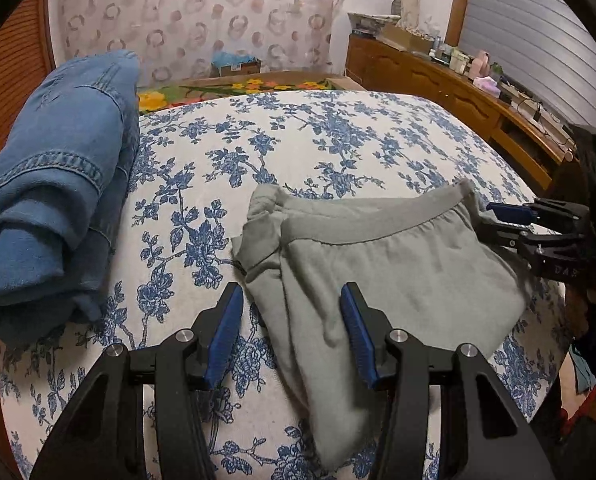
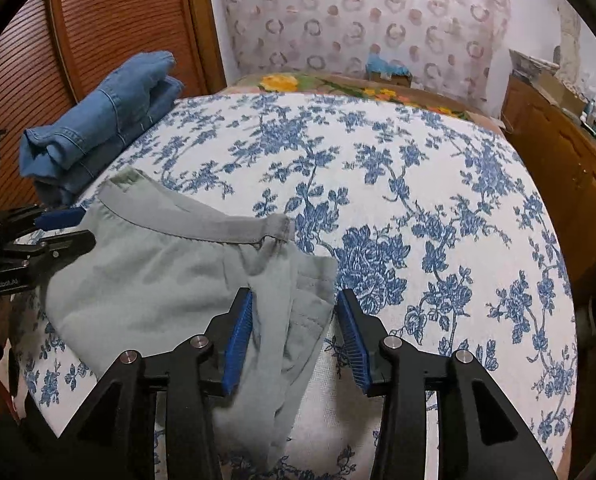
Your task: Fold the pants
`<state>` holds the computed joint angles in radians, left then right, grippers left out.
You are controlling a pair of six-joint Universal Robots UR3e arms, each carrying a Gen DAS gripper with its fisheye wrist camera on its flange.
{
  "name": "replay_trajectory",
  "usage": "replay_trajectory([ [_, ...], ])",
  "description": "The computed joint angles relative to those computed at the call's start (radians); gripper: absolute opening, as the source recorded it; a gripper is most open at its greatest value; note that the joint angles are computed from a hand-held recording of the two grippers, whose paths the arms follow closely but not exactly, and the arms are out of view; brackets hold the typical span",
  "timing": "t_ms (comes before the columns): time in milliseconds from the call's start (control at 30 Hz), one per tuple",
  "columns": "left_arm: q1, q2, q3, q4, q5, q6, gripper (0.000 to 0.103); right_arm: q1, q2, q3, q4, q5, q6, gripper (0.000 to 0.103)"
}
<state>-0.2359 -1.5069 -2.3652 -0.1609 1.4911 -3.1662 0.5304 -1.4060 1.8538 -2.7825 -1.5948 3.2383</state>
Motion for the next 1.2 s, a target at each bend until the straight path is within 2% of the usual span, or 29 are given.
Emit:
replay_trajectory([
  [167, -0.008, -0.032, 0.026, -0.002, 0.011, 0.001, 0.052, 0.022, 0.008, 0.028, -0.059, -0.034, -0.001, 0.049],
  [533, 0.015, -0.086, 0.056, 0.013, -0.019, 0.013, 0.052, 0.015, 0.001, 0.043, -0.067, -0.008, -0.012, 0.057],
  [1000, 0.067, -0.111, 0.091, -0.006, -0.097, 0.05, 0.052, 0.022, 0.006, 0.03, -0.053, -0.022, -0.018, 0.058],
  [1200, 0.062, -0.112, 0.114, -0.044, -0.086, 0.048, 0.052, 0.01, 0.011, -0.021, 0.022, -0.003, -0.013, 0.057],
])
